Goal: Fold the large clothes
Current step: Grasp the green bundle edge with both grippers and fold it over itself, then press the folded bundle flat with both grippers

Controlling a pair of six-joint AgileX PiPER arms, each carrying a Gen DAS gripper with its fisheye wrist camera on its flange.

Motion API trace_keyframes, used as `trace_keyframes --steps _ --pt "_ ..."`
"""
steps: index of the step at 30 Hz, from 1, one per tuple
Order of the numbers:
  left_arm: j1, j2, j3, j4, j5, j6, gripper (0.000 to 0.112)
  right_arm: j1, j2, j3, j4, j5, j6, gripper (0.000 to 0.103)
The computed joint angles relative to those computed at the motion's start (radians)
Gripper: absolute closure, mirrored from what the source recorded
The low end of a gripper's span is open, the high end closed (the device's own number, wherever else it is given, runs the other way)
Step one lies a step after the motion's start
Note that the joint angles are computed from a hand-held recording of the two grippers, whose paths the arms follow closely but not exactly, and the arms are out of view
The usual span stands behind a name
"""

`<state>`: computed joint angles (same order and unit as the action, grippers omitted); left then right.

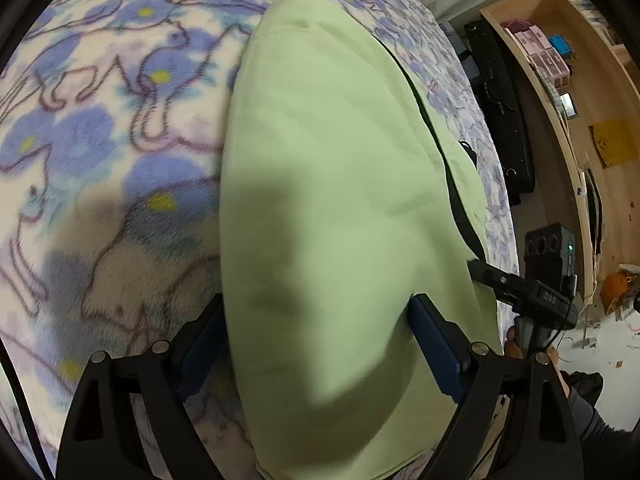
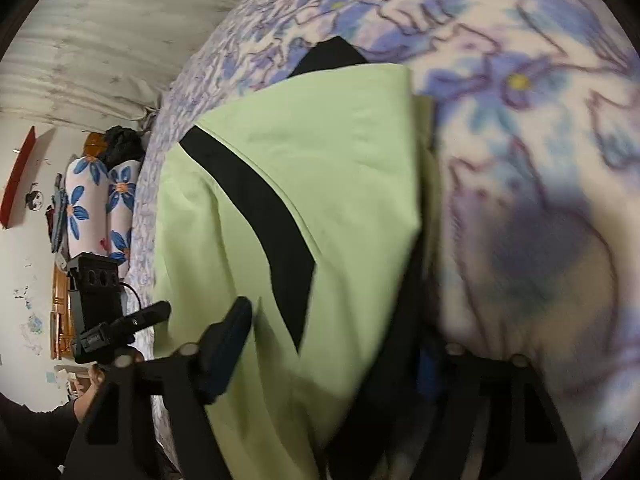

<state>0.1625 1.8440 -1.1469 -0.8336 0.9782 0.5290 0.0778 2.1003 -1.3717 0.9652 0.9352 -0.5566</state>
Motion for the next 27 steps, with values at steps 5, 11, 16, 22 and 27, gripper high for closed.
trace_keyframes --steps 5,11,16,22,27 --pt "-0.024 0.036 -0.042 -0.01 -0.004 0.004 0.025 0.013 0.067 -0.074 0.027 0.018 0.017 0.052" --pt "-0.095 -0.01 -0.045 0.087 -0.083 -0.088 0.045 0.022 0.035 -0.032 0.056 -0.023 0.024 0.086" --pt "-0.114 -0.063 -0.063 0.179 -0.074 -0.164 0.074 0.086 -0.04 -0.006 -0.028 -0.112 0.117 0.092" --pt "-0.156 -0.104 -0.127 0.299 -0.025 -0.259 0.084 0.17 -0.122 -0.025 -0.2 -0.165 0.309 0.093" --pt "-0.142 -0.145 -0.164 0.353 0.054 -0.299 0.085 0.241 -0.167 -0.049 -0.307 -0.164 0.453 0.094"
